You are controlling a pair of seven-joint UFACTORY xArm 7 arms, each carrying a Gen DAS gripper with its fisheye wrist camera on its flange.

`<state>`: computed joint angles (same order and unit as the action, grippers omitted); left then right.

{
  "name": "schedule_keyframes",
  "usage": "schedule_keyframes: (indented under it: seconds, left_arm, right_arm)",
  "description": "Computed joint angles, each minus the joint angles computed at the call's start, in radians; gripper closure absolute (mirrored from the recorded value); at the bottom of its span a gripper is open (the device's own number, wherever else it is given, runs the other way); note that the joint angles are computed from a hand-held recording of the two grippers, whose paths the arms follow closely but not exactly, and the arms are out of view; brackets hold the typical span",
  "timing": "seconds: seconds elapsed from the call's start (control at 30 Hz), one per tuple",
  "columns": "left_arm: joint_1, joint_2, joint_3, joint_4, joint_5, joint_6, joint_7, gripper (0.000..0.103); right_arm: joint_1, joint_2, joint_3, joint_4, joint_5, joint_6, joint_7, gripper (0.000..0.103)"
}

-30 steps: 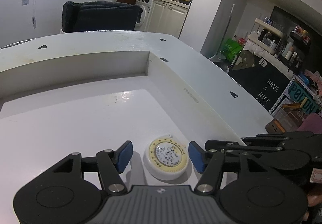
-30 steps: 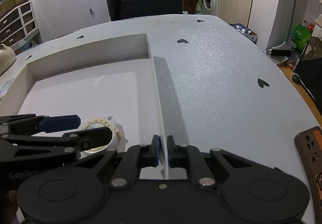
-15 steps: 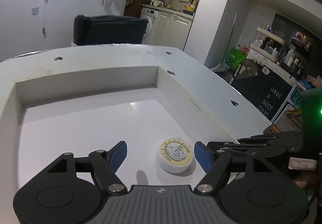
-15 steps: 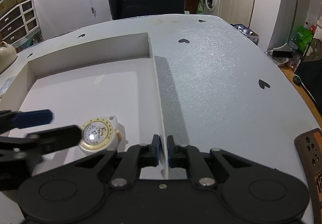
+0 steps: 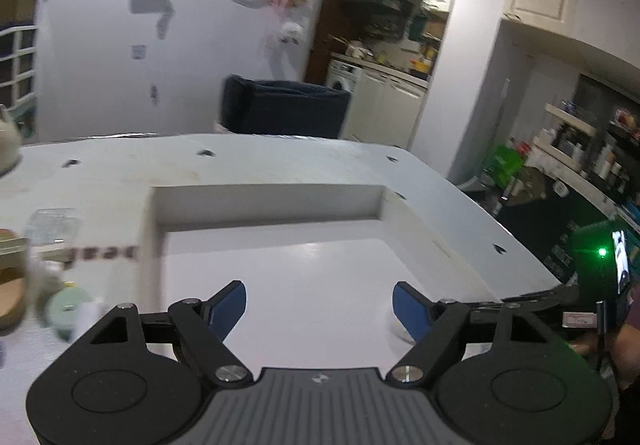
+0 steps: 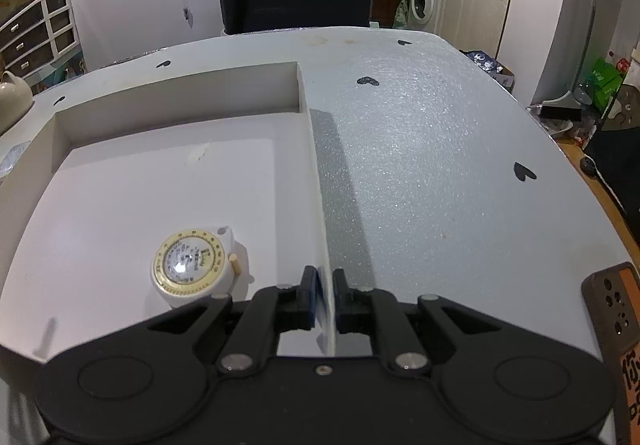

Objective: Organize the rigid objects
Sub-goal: 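Open the left gripper to release the tape measure in the box, then move the left gripper back and grasp the white phone charger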

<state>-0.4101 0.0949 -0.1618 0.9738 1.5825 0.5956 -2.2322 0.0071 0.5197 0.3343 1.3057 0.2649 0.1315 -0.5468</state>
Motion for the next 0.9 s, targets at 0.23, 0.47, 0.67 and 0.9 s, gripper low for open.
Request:
schedule_keyframes:
  seconds: [0.23,0.47,0.67,0.9]
  left_arm:
    - [0.010,-0.136,-0.026,-0.149,-0.059,0.090,-0.057,0.017]
    - [0.052,-0.247,-0.054,-0.278,-0.117,0.129,-0.107,0.013]
    - [0.080,-0.276,-0.072,-0.336,-0.166,0.167,-0.118,0.003]
    - [0.116,-0.278,-0.053,-0.378,-0.099,0.094,-0.175,0.040]
  right_arm:
    - [0.029,-0.004,-0.030,-0.002,-0.030,-0.004,0.018,0.094]
    - [0.035,-0.007,-0.038,-0.005,-0.049,-0.006,0.032,0.094]
    - [0.033,-0.007,-0.036,-0.006,-0.053,-0.008,0.040,0.094]
    - [0.020,-0.004,-0.023,-0.006,-0.051,-0.010,0.033,0.094]
